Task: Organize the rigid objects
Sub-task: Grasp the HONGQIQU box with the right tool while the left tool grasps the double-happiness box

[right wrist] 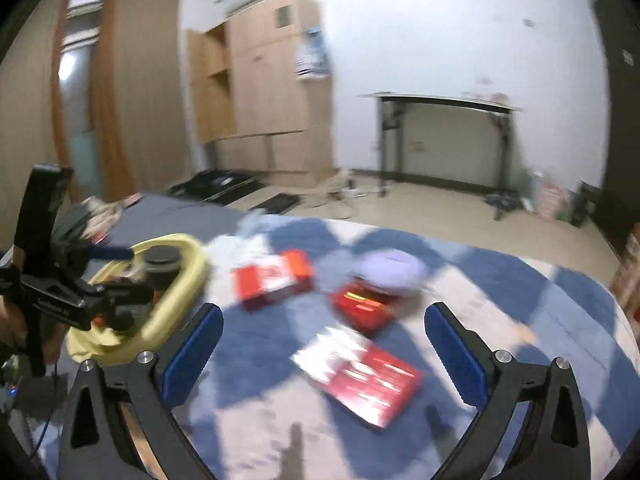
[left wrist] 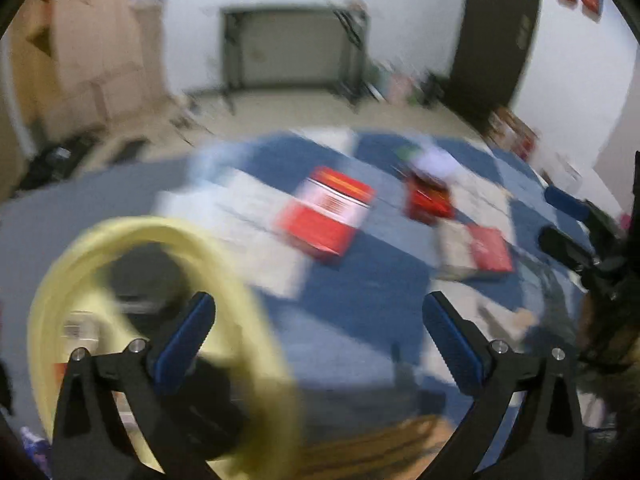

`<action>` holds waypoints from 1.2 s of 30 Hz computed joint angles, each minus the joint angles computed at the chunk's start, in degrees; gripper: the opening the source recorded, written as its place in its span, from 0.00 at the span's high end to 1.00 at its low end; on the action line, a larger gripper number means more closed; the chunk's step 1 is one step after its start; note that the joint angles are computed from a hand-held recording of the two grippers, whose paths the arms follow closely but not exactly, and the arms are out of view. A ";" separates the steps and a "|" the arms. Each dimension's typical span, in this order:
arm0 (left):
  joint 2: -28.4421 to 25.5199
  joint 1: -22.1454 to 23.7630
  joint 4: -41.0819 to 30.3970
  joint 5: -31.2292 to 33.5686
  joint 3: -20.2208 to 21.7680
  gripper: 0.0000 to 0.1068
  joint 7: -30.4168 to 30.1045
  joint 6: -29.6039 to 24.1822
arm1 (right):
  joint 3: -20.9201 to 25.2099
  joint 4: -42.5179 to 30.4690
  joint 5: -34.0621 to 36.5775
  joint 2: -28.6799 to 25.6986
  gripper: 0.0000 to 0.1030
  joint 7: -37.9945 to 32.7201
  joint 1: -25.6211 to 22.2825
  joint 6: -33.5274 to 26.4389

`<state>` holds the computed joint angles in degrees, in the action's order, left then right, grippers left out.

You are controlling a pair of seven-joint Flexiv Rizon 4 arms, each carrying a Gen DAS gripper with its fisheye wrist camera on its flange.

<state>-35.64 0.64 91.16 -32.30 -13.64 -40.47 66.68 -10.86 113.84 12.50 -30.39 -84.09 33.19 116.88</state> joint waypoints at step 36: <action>-19.34 -9.43 -33.15 20.96 8.89 0.04 -11.55 -13.40 | 19.26 -16.82 -28.52 -12.71 0.00 6.02 -24.29 -20.87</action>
